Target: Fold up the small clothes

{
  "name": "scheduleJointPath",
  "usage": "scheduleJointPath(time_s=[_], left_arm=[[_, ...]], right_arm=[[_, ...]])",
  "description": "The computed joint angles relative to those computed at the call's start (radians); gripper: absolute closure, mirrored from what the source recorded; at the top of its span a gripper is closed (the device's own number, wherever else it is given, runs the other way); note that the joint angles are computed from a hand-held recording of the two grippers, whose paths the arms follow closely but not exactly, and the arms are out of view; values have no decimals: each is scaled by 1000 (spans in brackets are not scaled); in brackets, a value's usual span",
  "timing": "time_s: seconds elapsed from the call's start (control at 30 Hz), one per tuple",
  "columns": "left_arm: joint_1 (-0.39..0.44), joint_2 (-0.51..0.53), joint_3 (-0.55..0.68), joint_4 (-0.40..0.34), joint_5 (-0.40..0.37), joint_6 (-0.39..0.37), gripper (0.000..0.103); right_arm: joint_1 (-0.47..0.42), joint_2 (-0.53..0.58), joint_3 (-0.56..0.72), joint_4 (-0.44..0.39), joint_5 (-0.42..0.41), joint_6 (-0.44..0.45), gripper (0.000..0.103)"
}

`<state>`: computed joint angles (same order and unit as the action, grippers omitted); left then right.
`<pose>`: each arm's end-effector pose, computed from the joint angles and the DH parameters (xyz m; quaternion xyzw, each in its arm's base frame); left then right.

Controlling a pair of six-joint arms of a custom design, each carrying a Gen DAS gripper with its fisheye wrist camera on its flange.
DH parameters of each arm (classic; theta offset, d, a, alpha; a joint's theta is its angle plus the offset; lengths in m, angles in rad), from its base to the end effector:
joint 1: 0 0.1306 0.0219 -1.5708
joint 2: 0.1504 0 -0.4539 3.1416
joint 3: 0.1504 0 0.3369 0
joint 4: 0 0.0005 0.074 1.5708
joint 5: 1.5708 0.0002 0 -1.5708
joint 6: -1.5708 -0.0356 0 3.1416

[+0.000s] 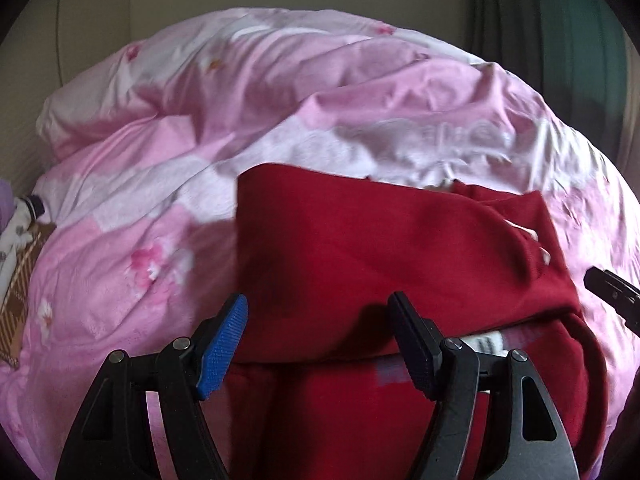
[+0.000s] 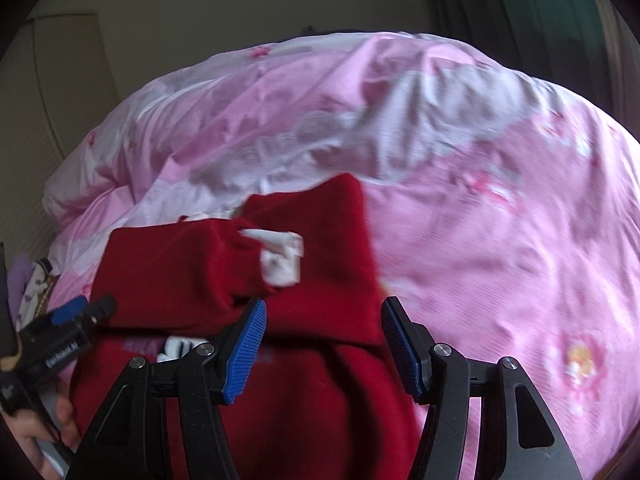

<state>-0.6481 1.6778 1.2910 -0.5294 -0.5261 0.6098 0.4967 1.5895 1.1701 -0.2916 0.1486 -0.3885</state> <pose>0.4195 -0.2959 0.3592 -0.0661 0.9158 0.0165 0.3959 0.4323 0.2278 0.3694 -0.0181 0.9068 0.1170 0.4045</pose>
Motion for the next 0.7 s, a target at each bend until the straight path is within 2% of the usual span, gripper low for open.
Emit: scheduleJointPath(time_s=[0.1,0.2,0.33,0.4,0.5,0.7], left_arm=[[24,-14,-23,30,21,7,31],[46,-9,-24,19,31,18,30],[66,-10,-59,45,47,35,29],[72,-10,-86,65,41,55,29],[79,-8,-112,95,65,73,29],[53,-30,-106,80,13,43,30]], right_arm=[[23,46,69,-14,6,31,43],[42,92,142,-39,9,73,43],[63,161,231,-128,49,137,43],[67,187,253,-172,69,140,43],[60,215,255,-212,50,126,40],[61,203,220,-167,50,112,38]])
